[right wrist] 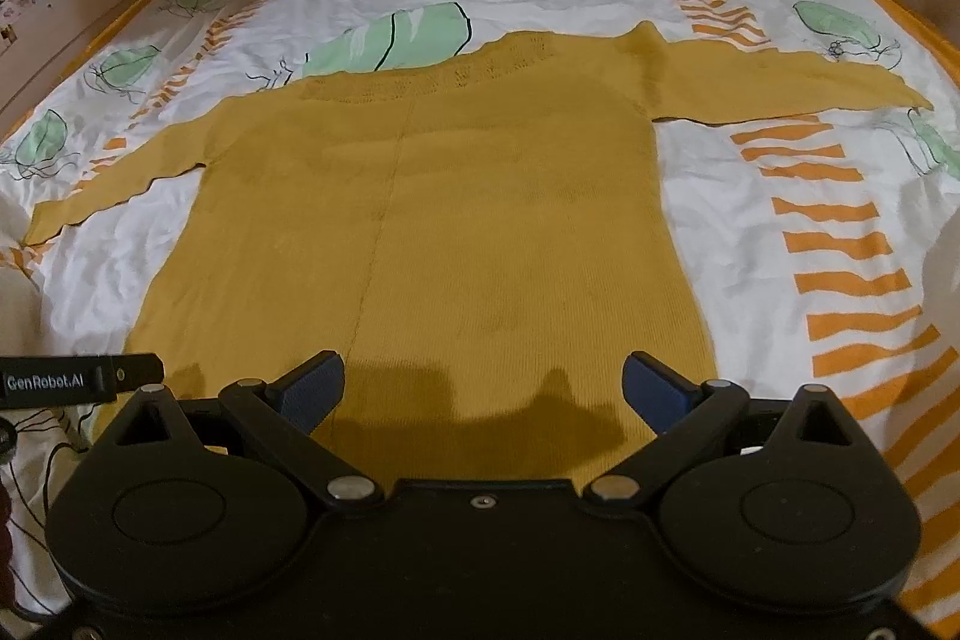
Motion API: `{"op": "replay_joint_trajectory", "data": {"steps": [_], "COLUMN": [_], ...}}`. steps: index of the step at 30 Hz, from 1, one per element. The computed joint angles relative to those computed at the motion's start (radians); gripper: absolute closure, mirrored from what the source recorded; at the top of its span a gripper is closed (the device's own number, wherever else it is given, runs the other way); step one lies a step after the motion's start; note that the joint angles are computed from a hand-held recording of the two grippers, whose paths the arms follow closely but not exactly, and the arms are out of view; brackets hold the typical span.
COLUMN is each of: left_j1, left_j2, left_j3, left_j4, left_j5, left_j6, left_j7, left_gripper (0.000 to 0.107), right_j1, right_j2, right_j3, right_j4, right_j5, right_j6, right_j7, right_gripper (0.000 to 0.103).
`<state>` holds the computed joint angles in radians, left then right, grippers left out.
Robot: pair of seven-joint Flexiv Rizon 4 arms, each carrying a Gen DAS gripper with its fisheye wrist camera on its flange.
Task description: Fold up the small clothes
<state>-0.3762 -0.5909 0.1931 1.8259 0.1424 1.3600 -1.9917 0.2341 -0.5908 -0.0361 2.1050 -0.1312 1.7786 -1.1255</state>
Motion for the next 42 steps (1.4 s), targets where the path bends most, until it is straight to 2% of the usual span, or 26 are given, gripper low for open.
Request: {"op": "replay_joint_trajectory", "data": {"steps": [8, 12, 15, 21, 26, 34, 39, 42], "left_j1": [0.018, 0.032, 0.041, 0.082, 0.114, 0.117, 0.111, 0.129], "left_j2": [-0.077, -0.130, -0.172, -0.261, -0.344, -0.474, -0.540, -0.557], "left_j3": [-0.004, -0.007, -0.009, -0.049, -0.082, -0.051, -0.013, -0.037], "left_j4": [-0.125, -0.211, -0.278, -0.424, -0.547, -0.741, -0.841, -0.864], "left_j5": [-0.014, -0.029, -0.037, -0.069, -0.109, -0.121, -0.104, -0.100], "left_j6": [-0.026, -0.043, -0.056, -0.097, -0.107, -0.166, -0.255, -0.293], "left_j7": [0.028, 0.049, 0.069, 0.146, 0.209, 0.238, 0.215, 0.219], "left_gripper": [0.028, 0.028, 0.028, 0.028, 0.028, 0.028, 0.028, 0.028], "right_j1": [-0.131, -0.248, -0.317, -0.395, -0.403, -0.471, -0.490, -0.500], "right_j2": [-0.048, -0.099, -0.140, -0.210, -0.254, -0.340, -0.393, -0.428], "right_j3": [0.112, 0.224, 0.294, 0.365, 0.350, 0.381, 0.344, 0.319], "right_j4": [-0.100, -0.183, -0.251, -0.375, -0.481, -0.661, -0.789, -0.868], "right_j5": [-0.036, -0.054, -0.041, 0.007, 0.034, 0.122, 0.173, 0.195], "right_j6": [-0.082, -0.146, -0.198, -0.259, -0.303, -0.335, -0.397, -0.443], "right_j7": [0.006, -0.022, -0.051, -0.126, -0.190, -0.267, -0.246, -0.240], "right_gripper": [0.003, 0.003, 0.003, 0.003, 0.003, 0.000, 0.000, 0.000]}}
